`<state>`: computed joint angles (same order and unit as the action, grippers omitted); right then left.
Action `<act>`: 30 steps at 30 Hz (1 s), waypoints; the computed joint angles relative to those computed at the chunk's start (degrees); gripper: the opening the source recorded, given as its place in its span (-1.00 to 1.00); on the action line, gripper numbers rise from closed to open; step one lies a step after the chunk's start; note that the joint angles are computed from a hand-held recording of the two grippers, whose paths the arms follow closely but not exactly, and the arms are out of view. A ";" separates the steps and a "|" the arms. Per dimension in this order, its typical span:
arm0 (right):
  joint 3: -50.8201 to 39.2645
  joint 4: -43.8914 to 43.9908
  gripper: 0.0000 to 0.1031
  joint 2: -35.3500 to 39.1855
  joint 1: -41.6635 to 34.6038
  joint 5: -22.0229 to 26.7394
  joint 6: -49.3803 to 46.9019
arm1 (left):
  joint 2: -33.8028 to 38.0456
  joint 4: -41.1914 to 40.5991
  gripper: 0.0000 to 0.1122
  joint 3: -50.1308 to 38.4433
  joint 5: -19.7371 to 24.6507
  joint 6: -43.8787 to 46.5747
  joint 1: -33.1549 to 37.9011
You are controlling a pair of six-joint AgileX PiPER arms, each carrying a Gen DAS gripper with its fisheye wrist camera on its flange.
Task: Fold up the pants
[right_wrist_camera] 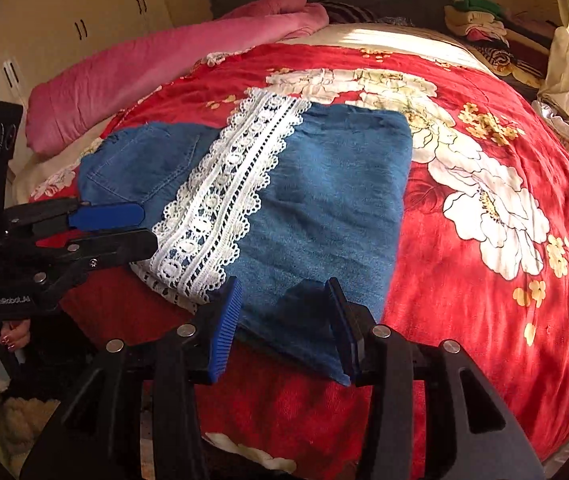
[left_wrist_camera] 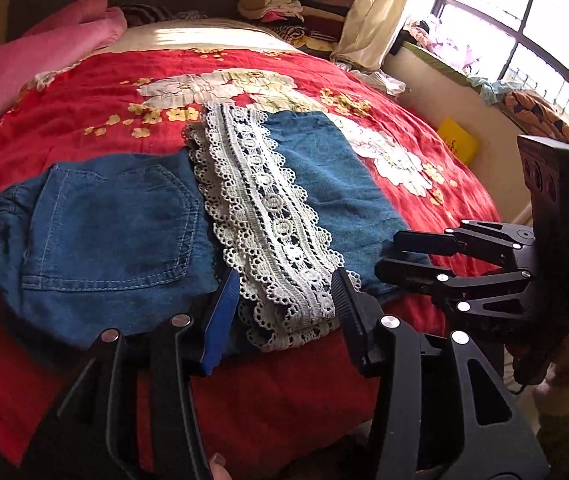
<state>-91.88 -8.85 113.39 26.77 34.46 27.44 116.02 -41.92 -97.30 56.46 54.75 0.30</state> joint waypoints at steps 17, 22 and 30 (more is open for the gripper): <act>6.14 0.36 0.07 -3.29 -0.11 -5.69 4.85 | -0.19 0.62 0.11 -1.90 2.39 -1.19 3.25; 7.64 -2.07 0.22 -5.99 0.52 -6.66 8.66 | -2.59 2.20 0.49 -2.91 2.01 -3.61 6.30; 1.98 -6.40 0.58 -5.19 2.28 -3.73 12.48 | -4.50 4.99 0.66 -2.64 1.47 -7.46 8.92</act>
<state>-89.90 -15.25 108.20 29.05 30.73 39.92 111.52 -36.93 -99.95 57.93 47.29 9.21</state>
